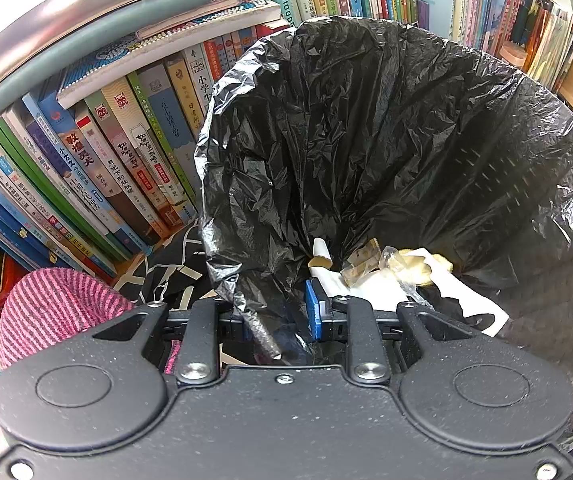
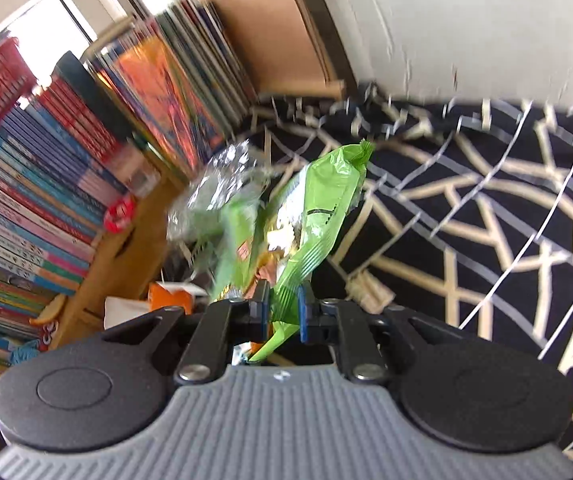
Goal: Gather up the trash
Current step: 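Move the right tool to the pile and grasp the green snack bag, then lift the green snack bag with the right tool and lower it into the bin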
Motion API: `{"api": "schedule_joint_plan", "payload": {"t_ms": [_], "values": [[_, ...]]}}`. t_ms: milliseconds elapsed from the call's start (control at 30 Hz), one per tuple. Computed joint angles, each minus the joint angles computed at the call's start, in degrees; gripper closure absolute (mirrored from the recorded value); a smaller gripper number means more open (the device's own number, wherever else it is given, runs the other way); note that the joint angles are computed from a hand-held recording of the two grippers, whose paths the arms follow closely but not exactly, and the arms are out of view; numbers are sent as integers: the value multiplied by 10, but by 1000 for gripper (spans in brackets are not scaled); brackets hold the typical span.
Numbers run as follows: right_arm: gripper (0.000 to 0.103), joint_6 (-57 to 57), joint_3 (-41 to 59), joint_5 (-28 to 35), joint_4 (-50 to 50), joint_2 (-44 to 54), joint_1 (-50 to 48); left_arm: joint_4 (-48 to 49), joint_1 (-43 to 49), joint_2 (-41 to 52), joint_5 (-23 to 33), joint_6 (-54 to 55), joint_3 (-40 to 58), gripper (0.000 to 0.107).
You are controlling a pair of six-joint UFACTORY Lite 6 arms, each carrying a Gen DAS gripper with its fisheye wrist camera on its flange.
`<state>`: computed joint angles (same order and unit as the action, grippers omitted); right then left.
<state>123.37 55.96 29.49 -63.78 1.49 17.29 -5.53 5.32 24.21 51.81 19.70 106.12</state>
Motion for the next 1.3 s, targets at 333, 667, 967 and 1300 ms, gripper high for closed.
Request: {"api": "schedule_joint_plan", "payload": {"t_ms": [333, 667, 967, 1300], "values": [[86, -71, 48, 130, -32, -72, 70, -4, 1, -3, -3, 1, -5, 83], [85, -103, 103, 213, -90, -98, 138, -6, 2, -4, -2, 2, -5, 83], [85, -70, 134, 287, -173, -127, 203, -11, 3, -7, -4, 4, -9, 83], [86, -122, 266, 300, -229, -104, 270, -24, 10, -7, -6, 15, -11, 83]]}}
